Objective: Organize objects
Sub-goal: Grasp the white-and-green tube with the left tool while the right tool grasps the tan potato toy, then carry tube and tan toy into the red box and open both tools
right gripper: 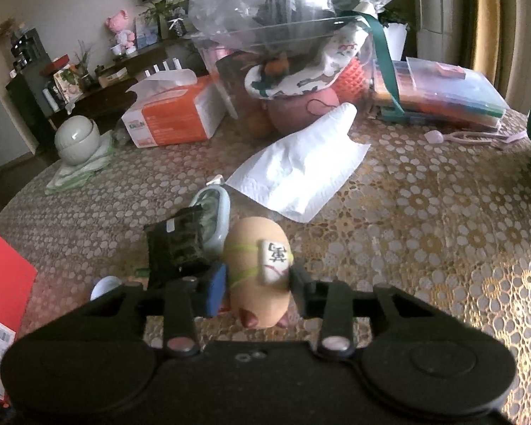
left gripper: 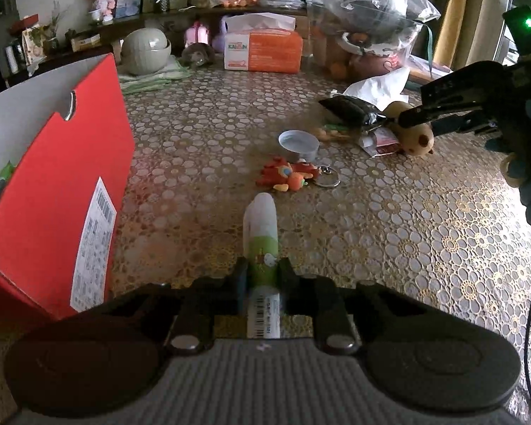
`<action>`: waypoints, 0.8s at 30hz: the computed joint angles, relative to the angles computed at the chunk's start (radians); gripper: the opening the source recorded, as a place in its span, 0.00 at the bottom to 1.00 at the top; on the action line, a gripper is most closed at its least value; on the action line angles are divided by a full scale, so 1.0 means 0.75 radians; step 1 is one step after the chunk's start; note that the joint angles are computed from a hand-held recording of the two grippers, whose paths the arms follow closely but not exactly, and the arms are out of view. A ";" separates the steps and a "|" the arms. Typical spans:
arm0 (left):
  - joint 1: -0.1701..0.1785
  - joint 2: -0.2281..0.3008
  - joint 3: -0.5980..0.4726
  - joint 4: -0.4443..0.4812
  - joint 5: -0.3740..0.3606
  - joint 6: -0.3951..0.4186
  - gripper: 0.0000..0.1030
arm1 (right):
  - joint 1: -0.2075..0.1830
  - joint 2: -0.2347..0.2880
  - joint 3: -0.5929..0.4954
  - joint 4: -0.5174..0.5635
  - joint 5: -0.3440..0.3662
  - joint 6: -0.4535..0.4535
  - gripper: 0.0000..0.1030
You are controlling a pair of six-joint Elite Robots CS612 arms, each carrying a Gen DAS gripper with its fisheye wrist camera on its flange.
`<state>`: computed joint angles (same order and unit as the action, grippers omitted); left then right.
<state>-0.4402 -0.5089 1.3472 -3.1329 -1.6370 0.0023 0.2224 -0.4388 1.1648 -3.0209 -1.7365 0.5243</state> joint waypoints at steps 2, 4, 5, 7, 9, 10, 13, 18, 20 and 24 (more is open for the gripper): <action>0.002 -0.002 0.002 0.005 -0.007 -0.003 0.16 | 0.007 -0.015 0.026 -0.024 -0.020 0.010 0.36; 0.006 -0.007 0.009 0.005 -0.021 -0.005 0.16 | 0.016 -0.037 0.061 -0.035 -0.034 0.014 0.36; 0.007 -0.010 0.013 0.004 -0.025 -0.005 0.16 | 0.022 -0.049 0.080 -0.040 -0.049 0.011 0.36; 0.009 -0.016 0.023 0.000 -0.033 -0.008 0.16 | 0.035 -0.077 0.126 -0.051 -0.065 0.010 0.35; 0.011 -0.023 0.033 -0.004 -0.041 -0.013 0.16 | 0.048 -0.106 0.178 -0.067 -0.057 0.018 0.35; 0.011 -0.029 0.042 -0.011 -0.041 -0.012 0.16 | 0.056 -0.117 0.201 -0.083 -0.050 0.018 0.35; 0.014 -0.044 0.065 -0.021 -0.052 -0.017 0.16 | 0.084 -0.145 0.256 -0.102 -0.041 0.019 0.35; 0.020 -0.078 0.117 -0.049 -0.075 -0.026 0.16 | 0.126 -0.180 0.309 -0.114 -0.034 0.036 0.35; 0.024 -0.096 0.143 -0.067 -0.085 -0.021 0.16 | 0.141 -0.194 0.323 -0.115 -0.040 0.043 0.35; 0.034 -0.129 0.186 -0.093 -0.110 -0.023 0.16 | 0.166 -0.220 0.348 -0.143 -0.039 0.041 0.35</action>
